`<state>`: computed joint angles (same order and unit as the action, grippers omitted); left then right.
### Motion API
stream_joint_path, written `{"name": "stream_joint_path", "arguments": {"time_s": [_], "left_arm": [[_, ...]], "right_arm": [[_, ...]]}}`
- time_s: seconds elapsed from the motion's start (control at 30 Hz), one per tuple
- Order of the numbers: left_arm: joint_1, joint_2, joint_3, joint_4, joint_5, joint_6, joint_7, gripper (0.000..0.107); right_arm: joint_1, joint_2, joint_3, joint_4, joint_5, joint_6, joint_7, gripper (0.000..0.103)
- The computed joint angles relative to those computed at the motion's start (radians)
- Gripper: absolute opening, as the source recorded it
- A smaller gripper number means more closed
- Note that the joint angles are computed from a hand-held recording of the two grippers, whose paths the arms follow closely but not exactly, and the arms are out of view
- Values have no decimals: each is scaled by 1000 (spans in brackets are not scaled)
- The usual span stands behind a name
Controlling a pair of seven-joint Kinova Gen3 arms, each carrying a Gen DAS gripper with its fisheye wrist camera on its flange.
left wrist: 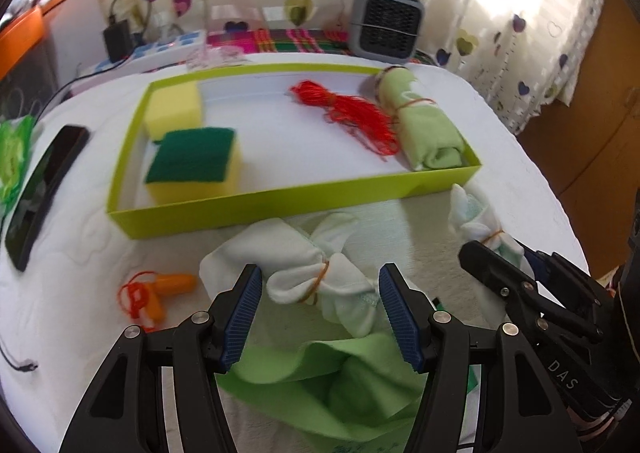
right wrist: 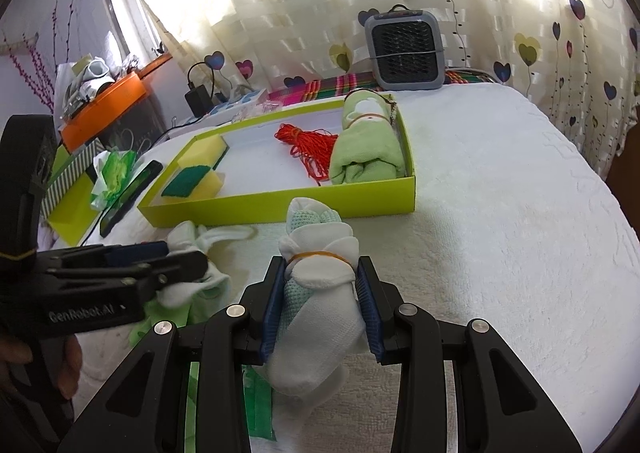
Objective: Organize soft objects
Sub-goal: 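Grasp a white sock bundle with the left tool while the right tool grasps another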
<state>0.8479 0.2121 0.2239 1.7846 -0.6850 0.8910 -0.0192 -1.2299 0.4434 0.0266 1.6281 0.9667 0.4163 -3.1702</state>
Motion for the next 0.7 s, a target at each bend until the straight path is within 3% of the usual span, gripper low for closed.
{"name": "stream_joint_path", "arguments": {"time_s": [0.27, 0.37, 0.47, 0.7], "left_arm": [[27, 27, -13, -13, -52, -27, -58, 61], [19, 31, -24, -19, 7, 10, -58, 61], [-4, 14, -16, 5, 42, -12, -40, 61], [-2, 9, -12, 11, 41, 8, -1, 63]], "right_arm": [[-4, -15, 28, 39, 55, -34, -113, 37], [4, -15, 19, 40, 63, -38, -119, 37], [8, -17, 19, 46, 73, -51, -132, 37], [10, -20, 20, 54, 88, -65, -148, 37]]}}
